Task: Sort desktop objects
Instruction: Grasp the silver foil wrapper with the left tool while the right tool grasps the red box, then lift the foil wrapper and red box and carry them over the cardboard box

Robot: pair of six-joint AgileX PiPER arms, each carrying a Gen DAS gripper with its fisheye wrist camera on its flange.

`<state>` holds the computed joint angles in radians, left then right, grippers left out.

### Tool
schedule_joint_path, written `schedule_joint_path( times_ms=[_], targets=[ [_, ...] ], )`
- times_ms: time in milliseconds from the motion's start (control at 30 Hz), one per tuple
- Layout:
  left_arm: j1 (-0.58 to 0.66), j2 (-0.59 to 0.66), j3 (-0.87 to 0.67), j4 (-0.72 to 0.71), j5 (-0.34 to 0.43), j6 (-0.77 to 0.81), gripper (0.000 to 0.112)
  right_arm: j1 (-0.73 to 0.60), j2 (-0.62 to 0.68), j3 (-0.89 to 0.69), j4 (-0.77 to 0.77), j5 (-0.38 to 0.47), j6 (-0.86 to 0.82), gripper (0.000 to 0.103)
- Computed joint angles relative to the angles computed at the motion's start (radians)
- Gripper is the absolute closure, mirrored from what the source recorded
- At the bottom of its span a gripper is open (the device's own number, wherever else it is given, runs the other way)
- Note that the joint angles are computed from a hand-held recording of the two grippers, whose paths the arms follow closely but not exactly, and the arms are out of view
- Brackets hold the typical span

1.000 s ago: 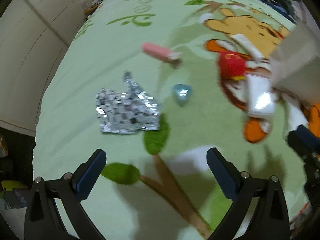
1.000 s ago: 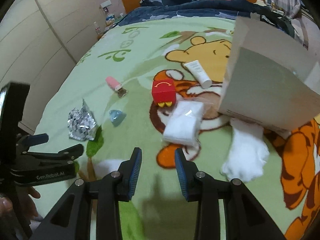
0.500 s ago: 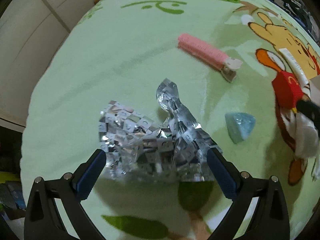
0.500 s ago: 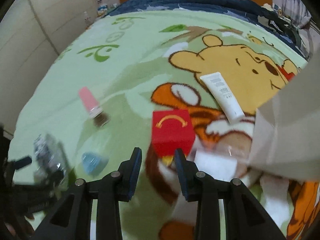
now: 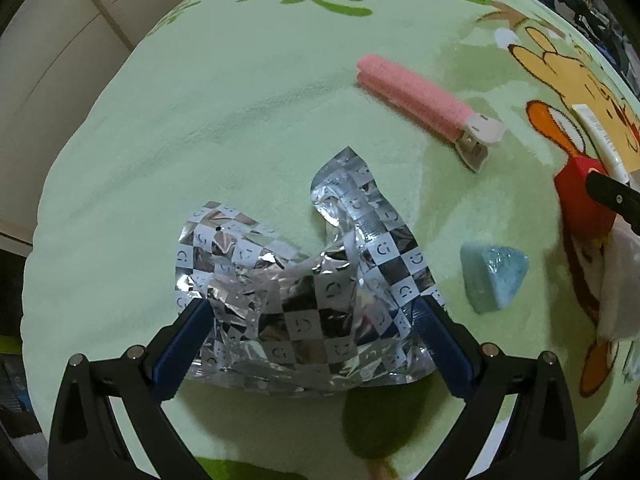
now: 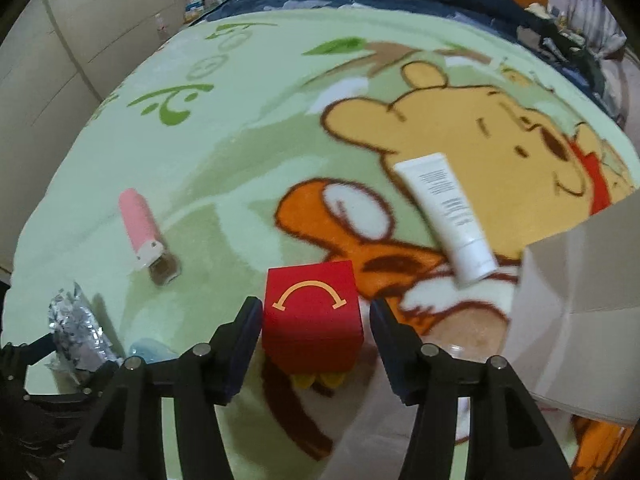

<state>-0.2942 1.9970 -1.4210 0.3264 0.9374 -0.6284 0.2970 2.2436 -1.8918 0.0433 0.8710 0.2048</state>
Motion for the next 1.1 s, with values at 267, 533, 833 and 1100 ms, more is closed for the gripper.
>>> schedule_joint_path(
  times_ms=[267, 533, 833, 1100],
  targets=[
    [0.02, 0.012, 0.008, -0.029, -0.022, 0.032, 0.014, 0.019, 0.043, -0.011, -0.009, 0.016, -0.04, 0.049],
    [0.038, -0.022, 0.05, -0.071, -0.066, 0.069, 0.047, 0.002, -0.048, 0.128, 0.04, -0.092, -0.071, 0.051],
    [0.019, -0.127, 0.104, -0.135, -0.071, 0.106, 0.053, 0.019, -0.188, 0.258, 0.051, -0.157, -0.077, 0.051],
    [-0.059, -0.181, -0.045, -0.11, 0.113, 0.102, 0.054, 0.018, -0.385, 0.424, 0.065, -0.201, -0.042, 0.051]
  ],
)
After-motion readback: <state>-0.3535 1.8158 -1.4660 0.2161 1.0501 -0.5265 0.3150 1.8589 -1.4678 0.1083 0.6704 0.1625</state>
